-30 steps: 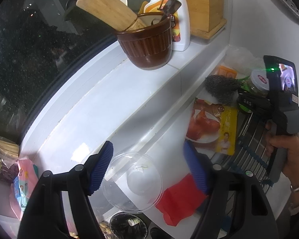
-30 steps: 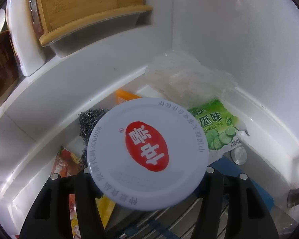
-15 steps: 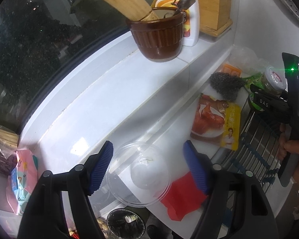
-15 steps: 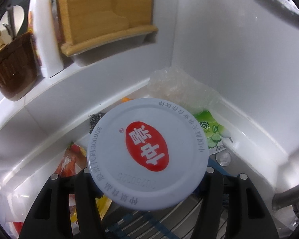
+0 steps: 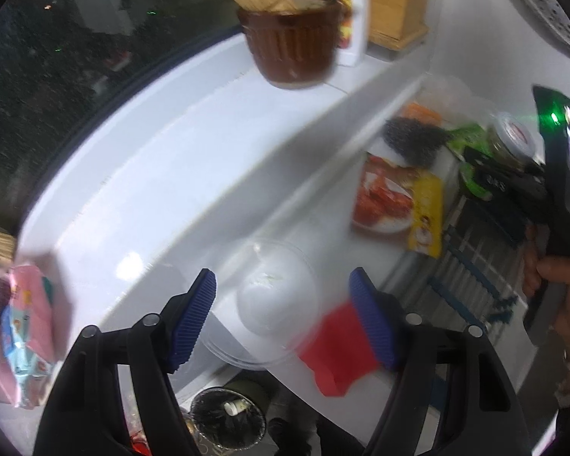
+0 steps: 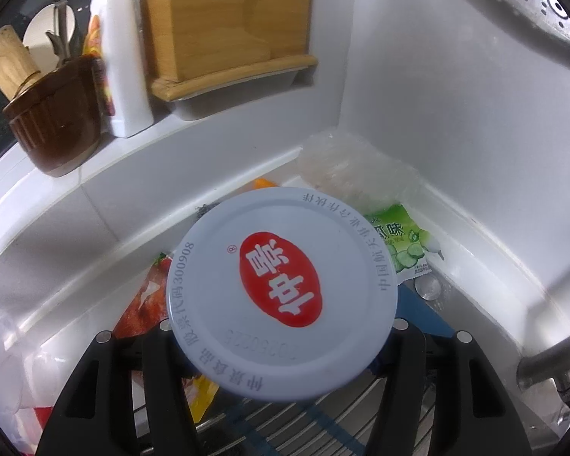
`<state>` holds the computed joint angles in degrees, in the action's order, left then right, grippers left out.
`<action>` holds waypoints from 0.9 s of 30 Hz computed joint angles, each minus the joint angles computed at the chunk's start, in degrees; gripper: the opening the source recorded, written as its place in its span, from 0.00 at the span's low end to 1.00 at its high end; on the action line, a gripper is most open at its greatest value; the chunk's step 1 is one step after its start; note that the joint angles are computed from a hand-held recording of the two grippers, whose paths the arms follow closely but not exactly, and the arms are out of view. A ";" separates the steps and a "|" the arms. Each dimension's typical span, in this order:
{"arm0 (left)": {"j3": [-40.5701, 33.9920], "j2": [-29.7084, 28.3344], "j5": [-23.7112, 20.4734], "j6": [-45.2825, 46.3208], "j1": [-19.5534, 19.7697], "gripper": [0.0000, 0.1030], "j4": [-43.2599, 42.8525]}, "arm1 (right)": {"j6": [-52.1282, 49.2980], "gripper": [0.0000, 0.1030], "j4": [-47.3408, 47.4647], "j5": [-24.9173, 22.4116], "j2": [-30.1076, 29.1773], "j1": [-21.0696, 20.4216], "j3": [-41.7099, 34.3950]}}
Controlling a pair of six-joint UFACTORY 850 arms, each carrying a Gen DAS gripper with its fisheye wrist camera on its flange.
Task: Collect trash
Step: 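Lift the white lid with the right tool while left approaches the clear plastic lid, then close the left tool on the rim of the clear plastic dome lid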
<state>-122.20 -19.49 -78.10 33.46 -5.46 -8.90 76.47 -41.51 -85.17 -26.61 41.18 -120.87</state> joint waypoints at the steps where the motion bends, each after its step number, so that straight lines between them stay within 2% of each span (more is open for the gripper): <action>1: 0.70 0.32 -0.54 0.98 0.20 0.70 -0.57 | -0.07 0.58 -0.26 -0.30 -0.13 0.25 -0.38; 6: 5.14 1.44 -4.12 1.76 -0.04 0.70 -0.02 | 0.02 0.58 -0.85 -0.97 -0.25 0.86 -1.33; 15: 14.11 4.35 -4.56 -0.33 -2.01 0.70 4.64 | -0.39 0.58 -1.70 -1.67 -0.31 1.80 -2.40; 27: 13.35 5.00 -2.65 -0.16 -2.34 0.70 2.65 | -1.27 0.58 -1.39 -1.32 -0.32 1.81 -2.33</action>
<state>-108.85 -14.49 -80.75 33.30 -7.80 -6.25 75.20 -42.90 -86.49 -26.93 42.99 -123.20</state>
